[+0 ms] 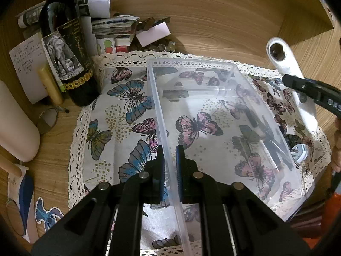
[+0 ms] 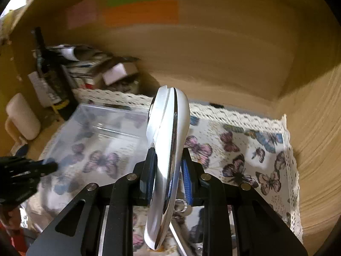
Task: Organize rigid objects
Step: 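Carry the white massager with the right gripper and release it inside the clear box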
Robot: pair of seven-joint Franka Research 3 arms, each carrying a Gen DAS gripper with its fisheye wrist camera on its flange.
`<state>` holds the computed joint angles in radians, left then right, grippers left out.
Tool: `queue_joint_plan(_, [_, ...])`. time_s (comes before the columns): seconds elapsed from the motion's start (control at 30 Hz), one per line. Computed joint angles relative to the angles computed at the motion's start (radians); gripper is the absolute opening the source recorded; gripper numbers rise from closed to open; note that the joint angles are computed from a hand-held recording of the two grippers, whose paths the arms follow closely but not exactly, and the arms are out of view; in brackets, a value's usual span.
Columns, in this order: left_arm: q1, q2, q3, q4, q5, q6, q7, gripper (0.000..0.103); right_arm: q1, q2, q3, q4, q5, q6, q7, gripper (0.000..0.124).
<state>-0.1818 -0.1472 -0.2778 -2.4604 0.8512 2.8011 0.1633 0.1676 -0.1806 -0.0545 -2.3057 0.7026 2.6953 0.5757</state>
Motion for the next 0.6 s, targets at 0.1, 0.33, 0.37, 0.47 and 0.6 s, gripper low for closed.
queue_joint_plan(0.1, [0.000,-0.001,-0.001,0.001,0.009,-0.003,-0.003,0.010,0.020,-0.017,0.001,-0.013,0.041,-0.006,-0.047,0.021])
queue_joint_plan(0.33, [0.002,-0.006,0.000,-0.002,0.018,0.003,0.001,0.010,0.049,-0.034,0.008,-0.042,0.083,-0.063,-0.082,0.021])
queue_joint_plan(0.37, [0.003,-0.006,0.000,-0.004,0.020,0.005,0.001,0.010,0.051,-0.033,0.013,-0.044,0.081,-0.070,-0.076,0.021])
queue_joint_plan(0.47, [0.006,-0.006,-0.003,-0.004,0.034,0.007,-0.010,0.010,0.055,-0.021,0.027,-0.046,0.057,-0.084,-0.052,0.021])
queue_joint_plan(0.6, [0.009,-0.007,-0.005,-0.005,0.053,0.012,-0.025,0.011,0.054,0.013,0.044,-0.035,0.001,-0.100,-0.001,0.021])
